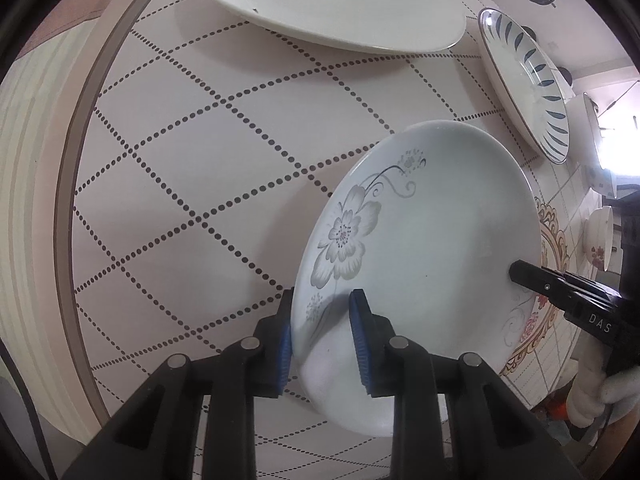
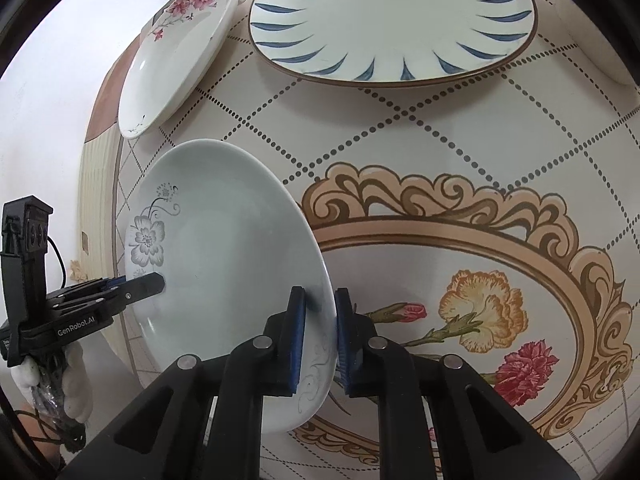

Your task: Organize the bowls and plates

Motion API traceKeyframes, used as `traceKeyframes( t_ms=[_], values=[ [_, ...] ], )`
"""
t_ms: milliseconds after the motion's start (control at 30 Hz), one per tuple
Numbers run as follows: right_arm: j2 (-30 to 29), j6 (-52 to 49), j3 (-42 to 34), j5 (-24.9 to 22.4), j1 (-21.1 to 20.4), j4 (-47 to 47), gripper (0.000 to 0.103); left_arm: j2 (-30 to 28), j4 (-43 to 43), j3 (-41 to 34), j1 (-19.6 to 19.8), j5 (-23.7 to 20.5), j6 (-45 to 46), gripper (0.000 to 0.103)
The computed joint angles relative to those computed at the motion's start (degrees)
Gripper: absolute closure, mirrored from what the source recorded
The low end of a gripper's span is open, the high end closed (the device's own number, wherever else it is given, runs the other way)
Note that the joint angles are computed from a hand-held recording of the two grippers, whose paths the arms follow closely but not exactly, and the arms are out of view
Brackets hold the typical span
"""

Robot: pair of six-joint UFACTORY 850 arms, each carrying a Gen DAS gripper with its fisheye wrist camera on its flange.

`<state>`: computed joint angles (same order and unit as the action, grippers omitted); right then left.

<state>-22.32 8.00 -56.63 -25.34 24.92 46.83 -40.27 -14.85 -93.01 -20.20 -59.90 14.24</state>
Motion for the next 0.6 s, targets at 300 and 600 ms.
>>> traceKeyframes(
  t_ms=[300,600],
  values=[
    [6.6,1.7,6.6,2.4,-0.7,-0.2,0.088,1.4,-0.3,0.1,-4.0,1.0,1.2,0.079],
    [16.6,11.4,15.7,3.5,-4.3,-8.3,0.087,-1.0,-2.0,-3.1,-8.1,-0.1,3.1,0.079]
  ],
)
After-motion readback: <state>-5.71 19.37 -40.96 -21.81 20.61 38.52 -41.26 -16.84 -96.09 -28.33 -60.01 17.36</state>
